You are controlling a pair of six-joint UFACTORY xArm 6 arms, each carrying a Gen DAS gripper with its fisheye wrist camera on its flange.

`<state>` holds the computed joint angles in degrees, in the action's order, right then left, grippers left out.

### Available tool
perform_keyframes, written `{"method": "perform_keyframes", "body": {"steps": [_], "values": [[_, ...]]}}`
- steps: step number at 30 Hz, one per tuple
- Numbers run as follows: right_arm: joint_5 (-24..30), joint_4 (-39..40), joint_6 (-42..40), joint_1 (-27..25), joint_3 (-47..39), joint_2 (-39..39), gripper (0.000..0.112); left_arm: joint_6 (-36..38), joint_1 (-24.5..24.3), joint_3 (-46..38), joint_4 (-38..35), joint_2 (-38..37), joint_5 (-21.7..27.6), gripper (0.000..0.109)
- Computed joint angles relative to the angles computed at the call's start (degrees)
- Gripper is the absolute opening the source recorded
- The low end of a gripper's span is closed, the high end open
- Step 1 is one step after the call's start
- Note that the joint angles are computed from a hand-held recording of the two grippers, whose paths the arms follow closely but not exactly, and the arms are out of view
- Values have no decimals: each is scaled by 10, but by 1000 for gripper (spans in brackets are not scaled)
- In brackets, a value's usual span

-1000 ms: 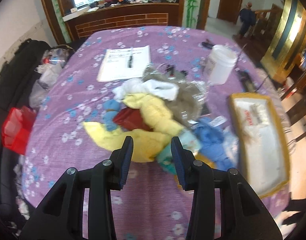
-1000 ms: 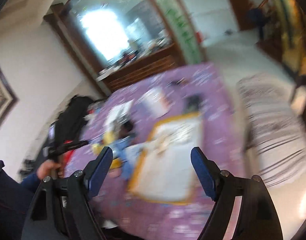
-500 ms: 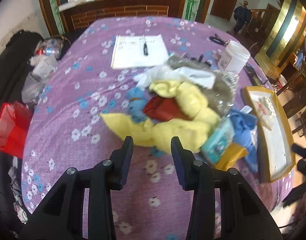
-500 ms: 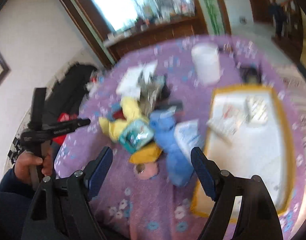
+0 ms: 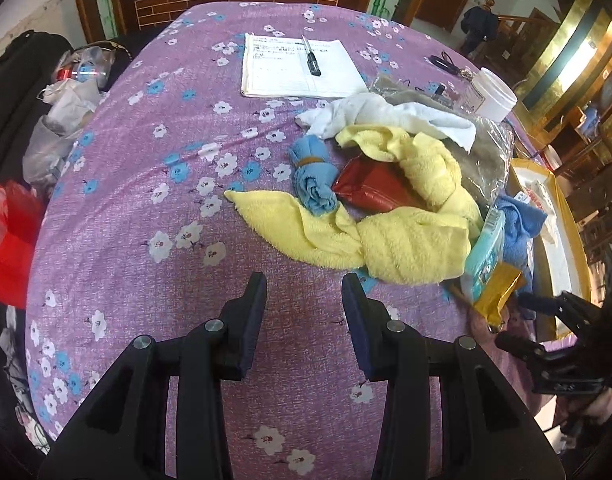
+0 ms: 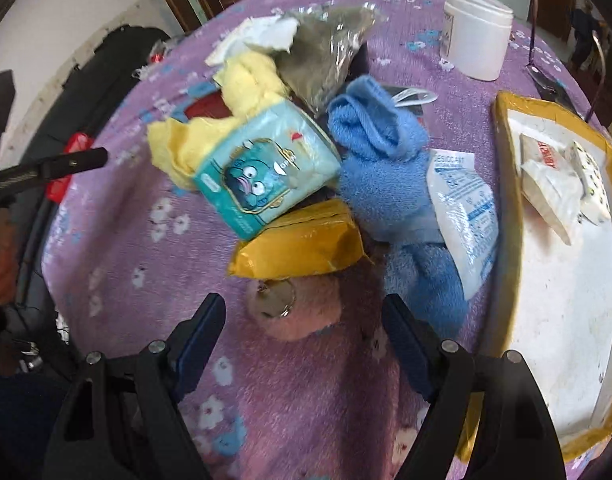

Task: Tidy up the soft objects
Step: 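Move both grippers back toward the pile of soft items, then grasp the pink fuzzy pad with the right gripper while the left gripper grasps the yellow towel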

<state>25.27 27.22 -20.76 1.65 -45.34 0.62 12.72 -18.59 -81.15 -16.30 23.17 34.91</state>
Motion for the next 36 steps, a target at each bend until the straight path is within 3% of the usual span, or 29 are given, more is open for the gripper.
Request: {"method": "perform_keyframes", "body": {"steps": [3,6,8,16,20,22,26,29,36], "values": [[2,-33,30,3,-18,30,80,11,9,-8,-14,9,13,39],[-19,-81,69,15,-17,40,71,15,19,-17,-24,16,26,39],[-31,-101,83,20,-9,35,47,19,26,-27,-40,23,36,39],[-31,30,10,19,45,-23,46,63,21,-66,-85,45,61,39],[-44,29,19,21,76,-48,46,184,2,-95,-152,61,63,39],[-53,25,20,24,90,-60,46,281,-5,-132,-184,83,107,39],[-67,1,31,22,126,-96,46,364,-17,-171,-148,115,144,39],[-66,6,34,15,136,-106,46,385,-28,-180,-114,132,127,39],[-79,-11,68,15,146,-116,49,407,-47,-209,-126,163,76,44]]}}
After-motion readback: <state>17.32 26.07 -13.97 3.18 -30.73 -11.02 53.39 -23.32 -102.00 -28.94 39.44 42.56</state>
